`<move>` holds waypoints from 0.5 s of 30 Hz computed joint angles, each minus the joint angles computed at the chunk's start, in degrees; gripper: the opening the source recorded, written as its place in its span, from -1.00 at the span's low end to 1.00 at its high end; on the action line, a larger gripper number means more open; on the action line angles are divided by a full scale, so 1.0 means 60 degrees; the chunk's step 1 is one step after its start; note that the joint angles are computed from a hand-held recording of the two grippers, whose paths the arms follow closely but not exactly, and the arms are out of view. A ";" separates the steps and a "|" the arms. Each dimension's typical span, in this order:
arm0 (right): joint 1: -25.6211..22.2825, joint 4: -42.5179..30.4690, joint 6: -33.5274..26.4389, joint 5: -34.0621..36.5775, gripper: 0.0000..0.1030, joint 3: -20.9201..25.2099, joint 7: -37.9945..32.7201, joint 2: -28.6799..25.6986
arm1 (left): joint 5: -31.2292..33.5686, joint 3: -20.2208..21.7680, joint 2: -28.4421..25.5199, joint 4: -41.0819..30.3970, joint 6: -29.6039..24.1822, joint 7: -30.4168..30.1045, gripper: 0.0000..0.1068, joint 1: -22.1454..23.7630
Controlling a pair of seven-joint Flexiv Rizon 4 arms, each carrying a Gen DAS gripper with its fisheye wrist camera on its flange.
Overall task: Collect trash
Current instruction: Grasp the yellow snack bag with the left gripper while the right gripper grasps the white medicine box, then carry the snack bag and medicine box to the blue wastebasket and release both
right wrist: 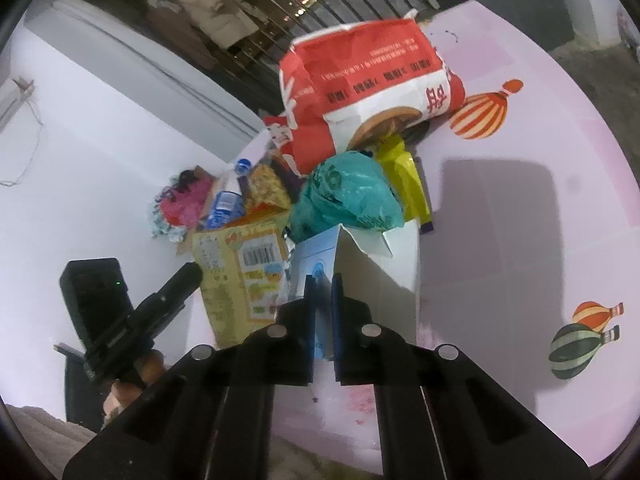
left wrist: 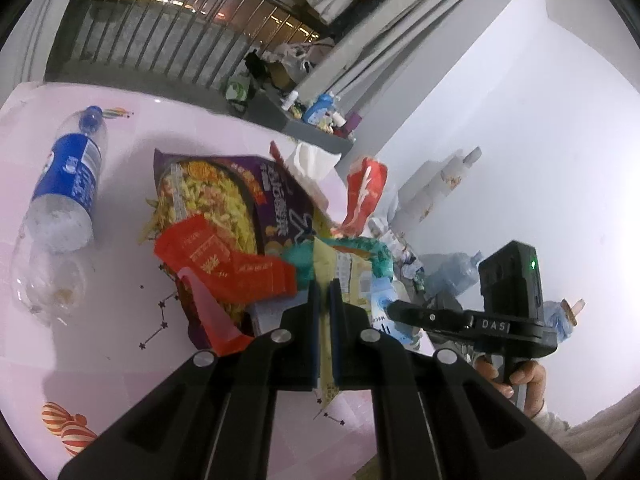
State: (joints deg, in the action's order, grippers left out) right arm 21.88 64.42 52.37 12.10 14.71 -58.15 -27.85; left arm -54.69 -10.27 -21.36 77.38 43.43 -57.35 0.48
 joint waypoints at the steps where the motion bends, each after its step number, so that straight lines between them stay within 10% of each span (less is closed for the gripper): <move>1: -0.0057 0.0060 0.0077 0.0086 -0.94 0.0050 -0.0083 0.0058 | -0.0048 -0.0008 0.0016 -0.0015 0.0048 0.0010 -0.93 0.0003; 15: -0.1178 0.1525 0.1769 0.2730 -1.00 0.0844 -0.2181 0.1493 | -0.0629 -0.0204 0.0146 -0.0810 0.0134 0.0505 -0.94 -0.0081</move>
